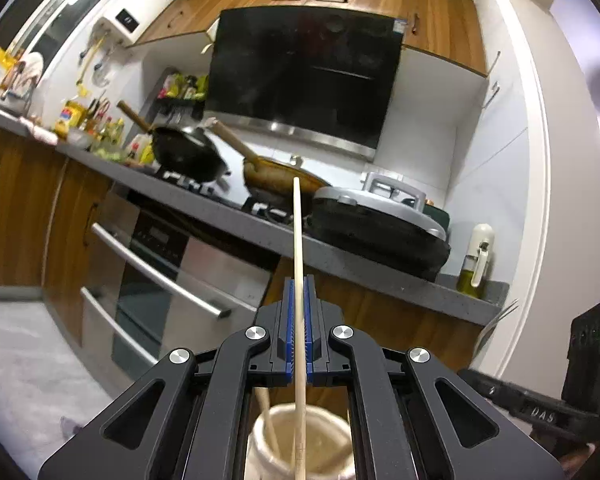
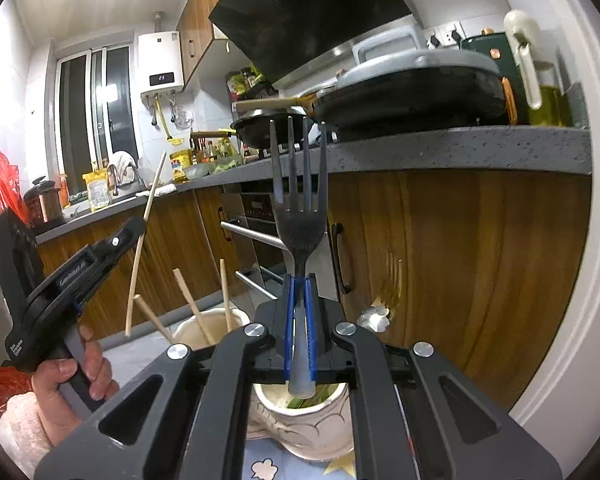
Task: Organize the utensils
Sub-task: 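Lift the chopstick with left over the tall cup while right holds the fork above the short cup, then drop the chopstick into the tall cup with left while right drops the fork into the short cup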
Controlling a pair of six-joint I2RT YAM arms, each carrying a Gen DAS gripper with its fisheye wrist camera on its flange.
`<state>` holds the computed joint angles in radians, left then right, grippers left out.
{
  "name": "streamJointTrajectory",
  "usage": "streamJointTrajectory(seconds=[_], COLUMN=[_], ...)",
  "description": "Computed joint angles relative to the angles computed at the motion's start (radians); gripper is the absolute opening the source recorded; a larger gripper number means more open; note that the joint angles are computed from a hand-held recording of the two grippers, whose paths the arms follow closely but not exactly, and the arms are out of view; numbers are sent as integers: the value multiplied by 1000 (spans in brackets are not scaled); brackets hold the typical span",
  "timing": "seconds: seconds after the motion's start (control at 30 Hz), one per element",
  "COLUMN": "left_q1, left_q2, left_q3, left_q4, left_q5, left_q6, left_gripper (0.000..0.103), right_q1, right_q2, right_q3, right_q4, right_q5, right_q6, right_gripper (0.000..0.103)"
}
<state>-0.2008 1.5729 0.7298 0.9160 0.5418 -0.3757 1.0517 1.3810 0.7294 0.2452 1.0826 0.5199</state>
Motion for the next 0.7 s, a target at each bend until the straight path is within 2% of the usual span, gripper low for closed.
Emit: streamJointTrajectory(seconds=[0.2,0.37,0.57,0.7], left_q1=[-57,-49,-16,6], left_q2=[111,171,149,151], left_q3=[25,52,42,34], left_q4=[96,134,98,131], left_q5=[-86,-54,7,26], left_q6=[14,-2,6,-48], left_gripper=[5,5,5,5], right_q1=[-67,-95,-86,-84], right_q2=[31,72,97,114], right_q3=[-15,14,27,39], right_q4=[36,1,-40,-59], right_q5=[-82,-132,-133,-130], right_q6=[-3,23,53,75], right_gripper=[5,5,5,5])
